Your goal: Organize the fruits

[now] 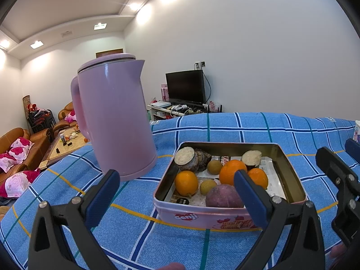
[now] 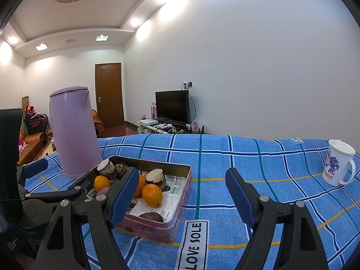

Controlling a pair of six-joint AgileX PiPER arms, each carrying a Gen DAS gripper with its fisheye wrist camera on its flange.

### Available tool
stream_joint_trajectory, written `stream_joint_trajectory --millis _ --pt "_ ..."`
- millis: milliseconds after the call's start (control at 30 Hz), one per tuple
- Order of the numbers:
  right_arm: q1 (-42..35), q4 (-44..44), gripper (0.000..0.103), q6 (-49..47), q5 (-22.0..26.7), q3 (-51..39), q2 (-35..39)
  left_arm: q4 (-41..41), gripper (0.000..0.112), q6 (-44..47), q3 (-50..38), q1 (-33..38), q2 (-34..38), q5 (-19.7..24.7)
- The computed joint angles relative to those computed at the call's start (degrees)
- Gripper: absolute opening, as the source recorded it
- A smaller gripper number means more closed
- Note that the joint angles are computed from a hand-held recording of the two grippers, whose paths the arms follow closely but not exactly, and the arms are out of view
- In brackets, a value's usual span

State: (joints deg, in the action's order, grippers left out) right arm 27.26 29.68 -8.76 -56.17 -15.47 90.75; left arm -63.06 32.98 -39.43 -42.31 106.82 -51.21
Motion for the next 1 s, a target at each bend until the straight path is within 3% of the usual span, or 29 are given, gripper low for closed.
stream_joint_trajectory --millis 1000 --pt "0.04 0.24 0.080 -0.06 0.23 -0.01 -0.13 -0.84 0.103 1.12 -0.71 -0.12 0.33 1.13"
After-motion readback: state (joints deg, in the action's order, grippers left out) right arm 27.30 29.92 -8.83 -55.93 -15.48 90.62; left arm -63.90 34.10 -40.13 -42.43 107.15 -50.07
